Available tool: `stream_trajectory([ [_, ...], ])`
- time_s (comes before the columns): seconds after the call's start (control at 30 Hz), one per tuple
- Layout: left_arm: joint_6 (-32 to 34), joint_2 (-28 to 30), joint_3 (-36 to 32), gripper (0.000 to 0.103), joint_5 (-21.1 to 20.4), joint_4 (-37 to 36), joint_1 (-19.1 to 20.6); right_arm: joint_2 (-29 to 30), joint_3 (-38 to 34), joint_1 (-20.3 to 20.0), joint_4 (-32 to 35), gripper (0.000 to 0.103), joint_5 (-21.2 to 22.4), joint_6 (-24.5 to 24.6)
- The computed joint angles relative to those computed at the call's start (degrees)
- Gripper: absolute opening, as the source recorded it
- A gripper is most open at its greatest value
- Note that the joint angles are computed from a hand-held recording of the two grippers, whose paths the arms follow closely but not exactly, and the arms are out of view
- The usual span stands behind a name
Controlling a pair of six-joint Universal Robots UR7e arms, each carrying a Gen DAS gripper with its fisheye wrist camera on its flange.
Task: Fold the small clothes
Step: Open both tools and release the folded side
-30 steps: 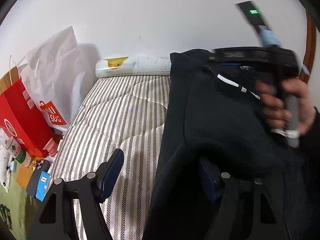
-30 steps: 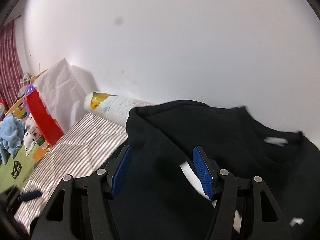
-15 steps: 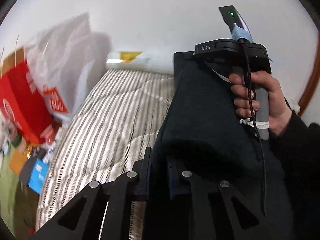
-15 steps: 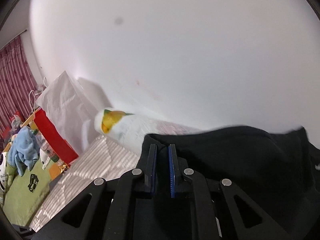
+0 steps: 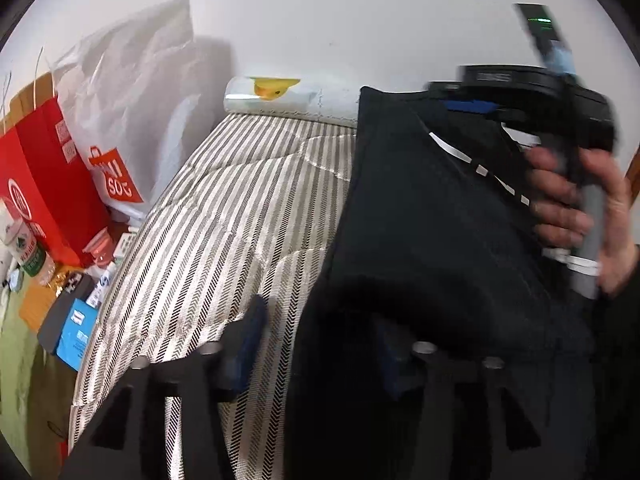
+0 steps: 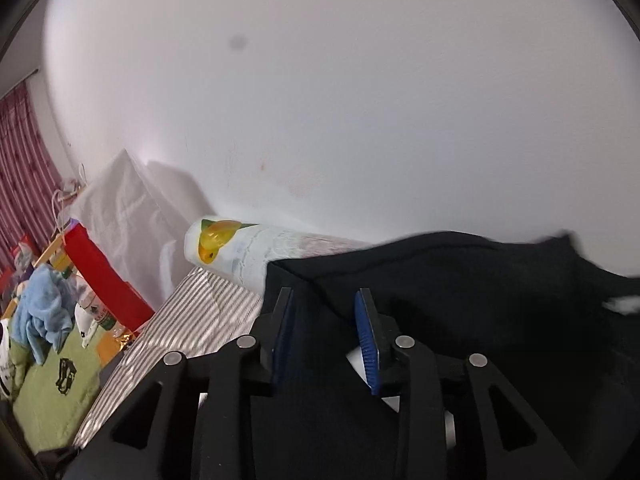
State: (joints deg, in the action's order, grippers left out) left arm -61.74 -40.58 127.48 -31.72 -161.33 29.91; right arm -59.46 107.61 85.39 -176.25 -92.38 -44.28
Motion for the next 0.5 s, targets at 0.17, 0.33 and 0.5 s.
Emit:
stream_trajectory([
  [0.17,1.4,0.4,0.1,0.062,0.9,-1.2,-0.6,-11.9,6.4,-2.8,-0.4,0.034,-2.2,-2.8],
  [0.33,3.3,-0.9,3.6,0.062,-1.1,-8.0,-4.0,-29.1,13.2,-8.7,1.6,0.044,-2.5,-6.5],
  [0.5,0.0,-1.7,2.3,0.068,2.7,-4.2,-6.2,-48.5,18.1,-23.2,9.9,0.055,5.3,-15.3],
])
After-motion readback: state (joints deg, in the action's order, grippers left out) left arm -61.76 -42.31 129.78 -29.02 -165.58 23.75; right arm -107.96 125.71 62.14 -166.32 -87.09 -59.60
